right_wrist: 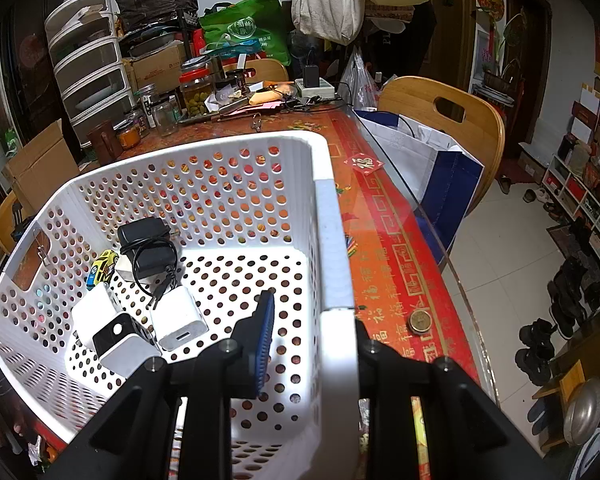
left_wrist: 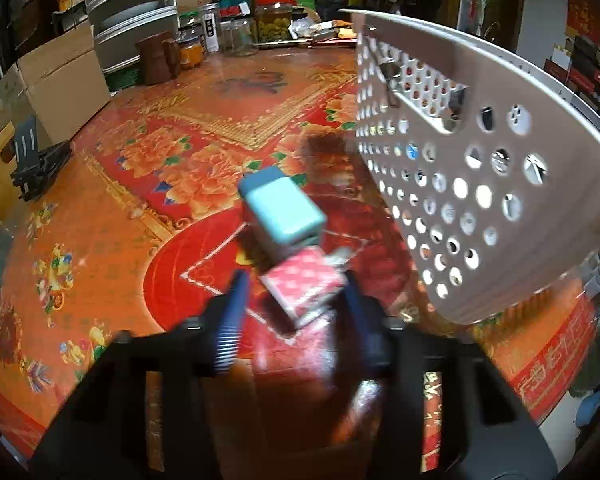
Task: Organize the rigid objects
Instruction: 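Grasp the pink polka-dot charger with the left tool, then carry the pink charger into the basket and open the left tool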
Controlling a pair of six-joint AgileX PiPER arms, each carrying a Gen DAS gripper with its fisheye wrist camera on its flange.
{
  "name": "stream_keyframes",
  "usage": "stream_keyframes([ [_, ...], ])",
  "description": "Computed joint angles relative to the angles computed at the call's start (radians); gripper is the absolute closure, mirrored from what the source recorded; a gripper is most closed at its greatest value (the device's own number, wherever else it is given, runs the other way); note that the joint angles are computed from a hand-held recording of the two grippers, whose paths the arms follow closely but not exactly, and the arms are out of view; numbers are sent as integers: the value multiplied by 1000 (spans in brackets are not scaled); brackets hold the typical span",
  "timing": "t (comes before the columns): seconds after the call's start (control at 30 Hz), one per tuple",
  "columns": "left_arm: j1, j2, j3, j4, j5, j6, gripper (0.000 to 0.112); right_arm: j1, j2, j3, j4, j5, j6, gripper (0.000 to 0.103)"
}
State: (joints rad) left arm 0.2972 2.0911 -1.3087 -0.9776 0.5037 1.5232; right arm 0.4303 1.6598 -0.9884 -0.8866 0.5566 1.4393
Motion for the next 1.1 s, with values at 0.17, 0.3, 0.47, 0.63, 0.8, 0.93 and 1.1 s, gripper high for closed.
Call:
stream_keyframes([
  [0.17,37,-44,67,-214,6,185,77,1,1,-2,4,3,-5,78],
  [0.3,68,-93,101,-309,17,282,77,-2,-3,-1,9,6,-14,78],
  [0.47,96,-112,76,-299,0,236,77,-4,-4,1,8,4,-14,78],
  [0.63,105,-105,-5,-194,-44,66,77,-7,-5,1,11,2,-21,78],
  [0.8,97,-90,-93,-51,-88,-130,77,-6,-5,0,12,3,-21,78],
  [0.93,80,-87,-142,58,-92,-267,77,-6,-5,0,11,2,-21,78],
  [1.1,45,-109,-165,124,-95,-351,77,-4,-1,0,5,-3,-18,78],
])
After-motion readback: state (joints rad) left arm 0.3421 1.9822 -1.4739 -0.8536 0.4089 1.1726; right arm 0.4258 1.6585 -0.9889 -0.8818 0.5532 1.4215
